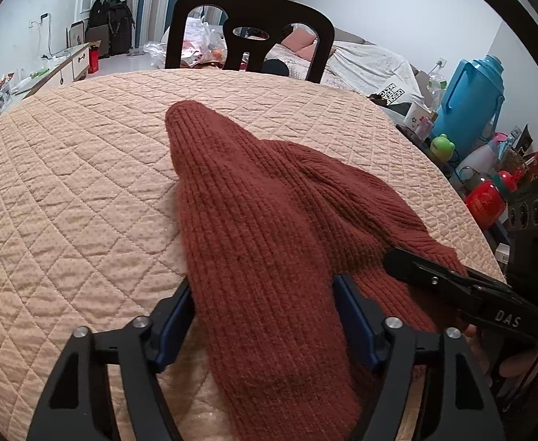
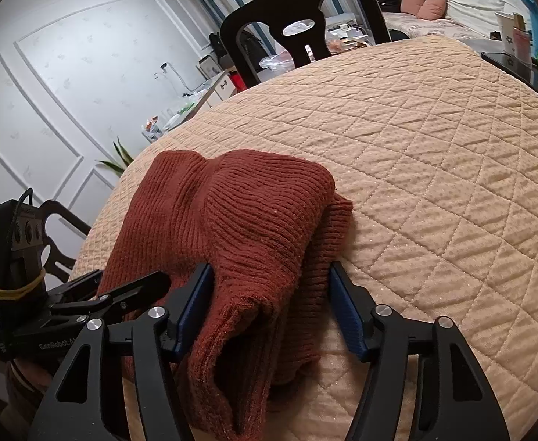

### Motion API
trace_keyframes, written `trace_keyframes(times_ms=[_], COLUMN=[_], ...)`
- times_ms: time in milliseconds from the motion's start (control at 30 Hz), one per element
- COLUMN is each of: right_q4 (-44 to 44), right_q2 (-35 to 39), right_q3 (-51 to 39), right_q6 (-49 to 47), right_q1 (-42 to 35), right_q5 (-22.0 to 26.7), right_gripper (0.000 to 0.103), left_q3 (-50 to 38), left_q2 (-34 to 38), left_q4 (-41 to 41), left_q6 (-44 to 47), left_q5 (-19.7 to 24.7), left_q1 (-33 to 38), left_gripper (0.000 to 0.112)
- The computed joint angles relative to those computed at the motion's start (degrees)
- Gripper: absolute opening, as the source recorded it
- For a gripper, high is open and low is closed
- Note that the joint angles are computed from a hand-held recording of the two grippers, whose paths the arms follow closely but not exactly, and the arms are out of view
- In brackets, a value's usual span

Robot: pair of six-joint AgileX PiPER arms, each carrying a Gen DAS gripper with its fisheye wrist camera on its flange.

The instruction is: Fold small clothes

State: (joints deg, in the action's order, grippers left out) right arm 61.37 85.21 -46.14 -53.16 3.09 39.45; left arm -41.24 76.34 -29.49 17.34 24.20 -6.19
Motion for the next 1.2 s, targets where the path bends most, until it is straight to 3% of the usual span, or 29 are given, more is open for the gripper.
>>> trace_keyframes(times_ms=[133, 267, 633, 900, 1200], right_q4=[-0.2, 1.0, 2.6, 1.3, -0.2], right_q2=[-0.3, 0.0, 0.7, -0.1, -2.4], right_q3=[0.3, 0.2, 0.2, 0.4, 1.5], right_q6=[0.1, -0.8, -2.0, -1.1, -0.3], right_q1=[0.3, 0.0, -0.6, 0.6, 3.4], right_q5=[-0.4, 1.0, 2.1, 0.3, -4.0], right_gripper=[0.057, 0.047, 0.045, 0.045, 0.039], left_q3=[0.2, 0.2, 0.1, 0.2, 0.3], left_q2=[-0.2, -0.3, -0.2, -0.1, -0.8], left_q4=[1.1, 1.2, -1.0, -1.0, -0.8], left_q6=[-1.1, -1.1, 0.8, 0.6, 0.7], left_q5=[-0.5, -0.6, -0.5, -0.8, -0.9], left_q1=[-0.6, -0.8, -0.5, -0.7, -1.1], left_gripper=[0.073, 0.07, 0.065, 0.065, 0.052])
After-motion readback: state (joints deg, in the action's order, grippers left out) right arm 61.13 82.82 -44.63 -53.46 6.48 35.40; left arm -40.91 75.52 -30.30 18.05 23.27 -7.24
